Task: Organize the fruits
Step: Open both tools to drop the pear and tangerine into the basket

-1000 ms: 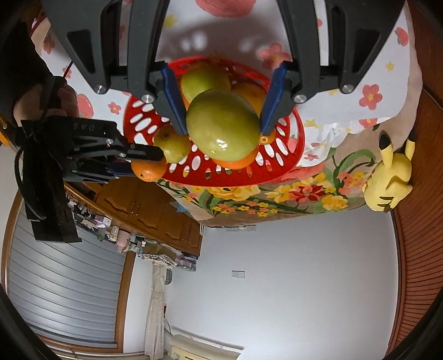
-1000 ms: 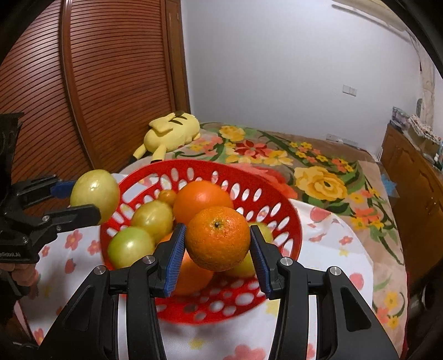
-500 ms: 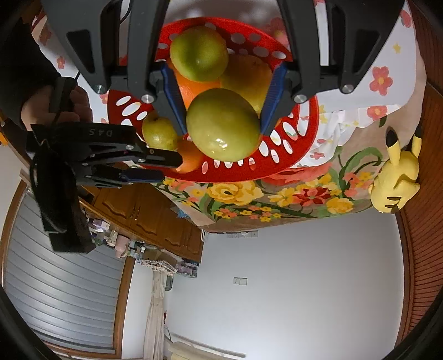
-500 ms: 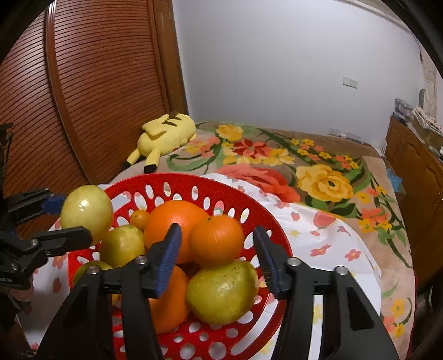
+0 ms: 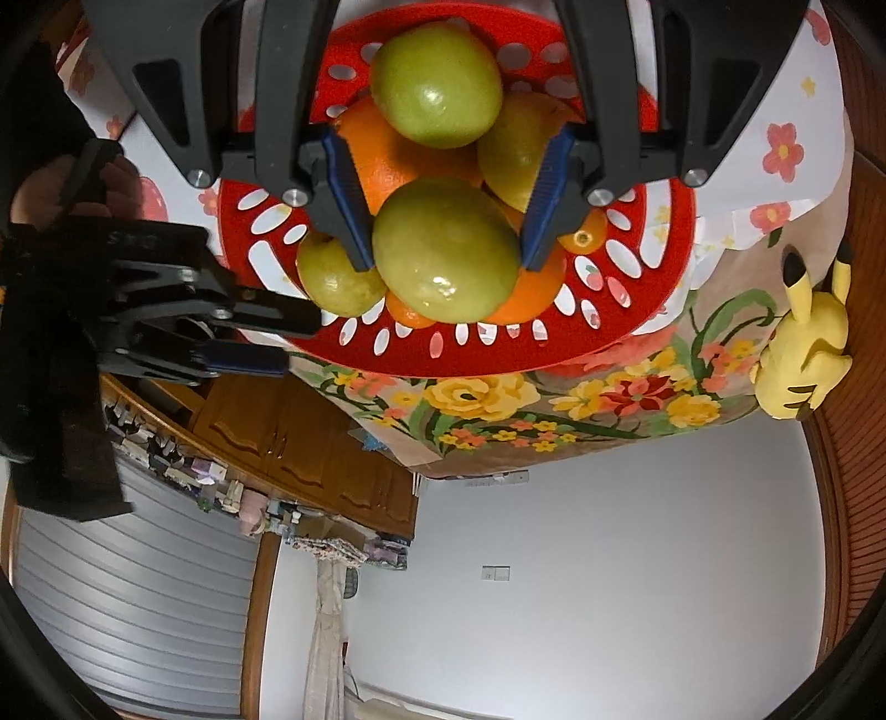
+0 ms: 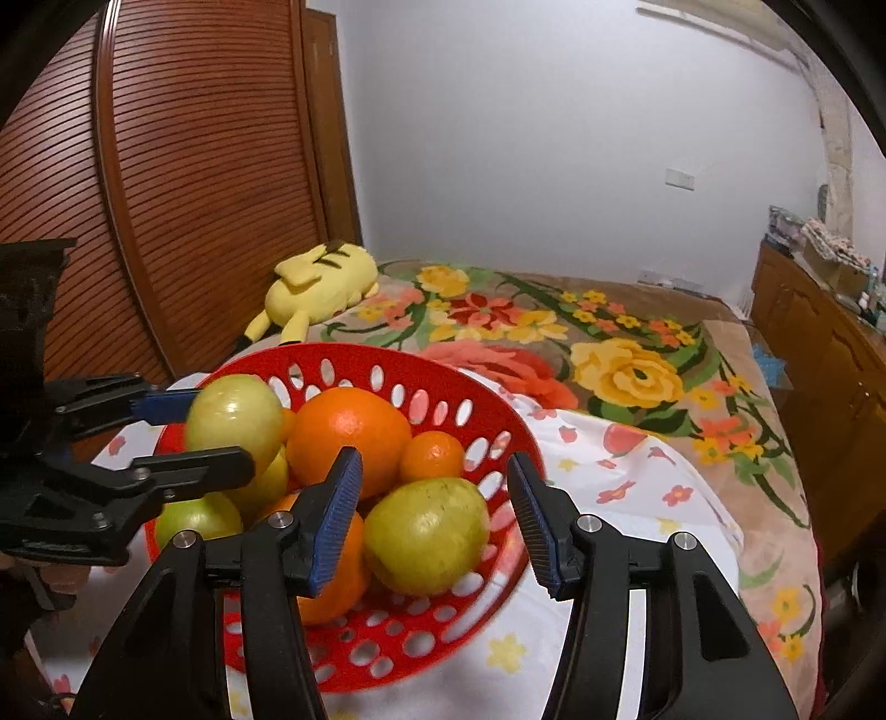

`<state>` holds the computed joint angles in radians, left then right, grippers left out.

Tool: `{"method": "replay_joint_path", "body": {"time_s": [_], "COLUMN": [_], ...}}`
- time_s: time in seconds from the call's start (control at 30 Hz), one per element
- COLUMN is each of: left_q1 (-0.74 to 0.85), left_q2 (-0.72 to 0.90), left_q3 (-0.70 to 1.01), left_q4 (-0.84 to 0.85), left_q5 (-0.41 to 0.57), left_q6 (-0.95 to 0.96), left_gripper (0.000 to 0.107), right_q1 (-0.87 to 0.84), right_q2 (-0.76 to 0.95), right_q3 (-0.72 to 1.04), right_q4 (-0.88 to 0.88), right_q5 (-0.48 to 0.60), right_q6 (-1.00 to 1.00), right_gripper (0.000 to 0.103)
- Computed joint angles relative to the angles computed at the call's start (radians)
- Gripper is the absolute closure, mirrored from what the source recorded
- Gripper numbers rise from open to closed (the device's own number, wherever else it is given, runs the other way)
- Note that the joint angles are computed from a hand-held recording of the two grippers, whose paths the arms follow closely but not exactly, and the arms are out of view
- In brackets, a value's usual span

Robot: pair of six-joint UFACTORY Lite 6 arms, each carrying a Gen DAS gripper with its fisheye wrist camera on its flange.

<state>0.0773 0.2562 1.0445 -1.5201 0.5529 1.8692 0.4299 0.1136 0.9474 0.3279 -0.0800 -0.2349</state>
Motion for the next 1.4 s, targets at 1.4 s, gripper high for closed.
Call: {"method": "replay_joint_path", "body": {"time_s": [1.4], "left_q1": [0.033], "left_q2": [-0.439], "left_q3": [-0.436], "left_q4": [-0.062], "left_q5": [-0.076], "left_q6": [0.122], "left_gripper": [0.046], "right_q1": [0.199], "right_q2": [-0.414], "right_q3": [-0.416], "right_q4": [0.776], "right_q5": [-0.177], "right_q6": [-0.566], "right_gripper": [0.047]}}
